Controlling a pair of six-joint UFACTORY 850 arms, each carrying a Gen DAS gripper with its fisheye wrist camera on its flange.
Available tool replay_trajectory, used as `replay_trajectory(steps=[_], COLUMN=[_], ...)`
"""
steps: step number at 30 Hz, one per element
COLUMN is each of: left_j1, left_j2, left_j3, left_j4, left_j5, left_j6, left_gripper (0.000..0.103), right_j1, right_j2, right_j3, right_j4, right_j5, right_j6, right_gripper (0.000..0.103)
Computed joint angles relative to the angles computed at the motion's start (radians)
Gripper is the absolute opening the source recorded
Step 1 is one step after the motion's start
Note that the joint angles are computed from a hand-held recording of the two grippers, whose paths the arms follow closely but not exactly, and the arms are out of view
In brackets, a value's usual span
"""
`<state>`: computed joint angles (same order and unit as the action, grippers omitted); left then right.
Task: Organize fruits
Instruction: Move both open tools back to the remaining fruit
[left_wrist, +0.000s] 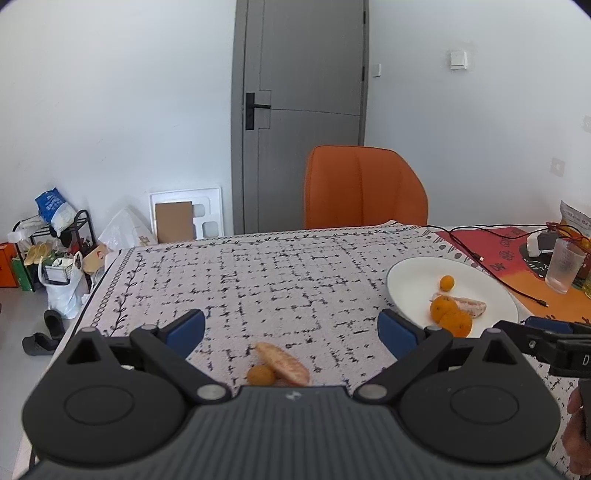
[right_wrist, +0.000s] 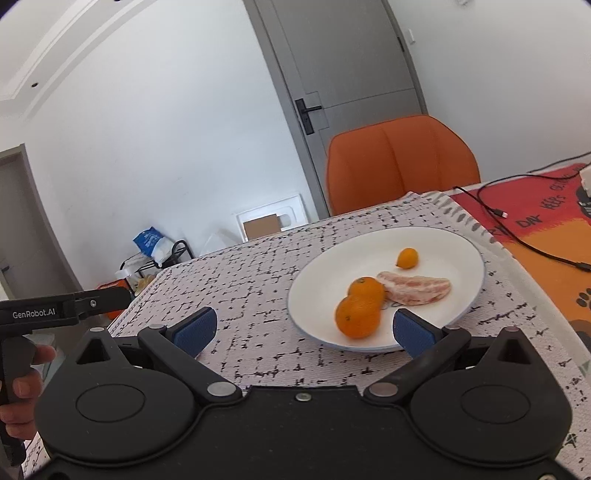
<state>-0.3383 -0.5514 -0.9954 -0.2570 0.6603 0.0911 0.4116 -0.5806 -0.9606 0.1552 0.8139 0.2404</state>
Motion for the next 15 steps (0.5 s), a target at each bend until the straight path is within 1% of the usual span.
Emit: replay_trajectory(steps=[4,7,11,15], left_j1=[0.013,0.023,0.045,0.068], left_j2=[0.005,0.007,0.014,0.018], left_j3=[0.018,0.028,0.047,0.059], left_j4=[0.004,0.006,0.064,0.087], left_j5=[0.009,0.011,0.017,0.013], left_j6=[-0.016,-0.032,-0.109,-0.151], left_gripper=[0.099,0.103,0.103,0.103], right_j1=[0.012,0.020,0.033,0.043], right_j2=[-0.006,-0.011,-0.022,-0.035], right_j3=[-0.013,-0.024,-0.044,-0.066], right_j4=[-0.007,-0.019,-0.019,-0.036], right_j5=[-0.007,-0.020,-0.044,-0.065], right_j6=[-0.018,-0.022,-0.035,-0.030], right_gripper=[0.103,0.103,0.103,0.103])
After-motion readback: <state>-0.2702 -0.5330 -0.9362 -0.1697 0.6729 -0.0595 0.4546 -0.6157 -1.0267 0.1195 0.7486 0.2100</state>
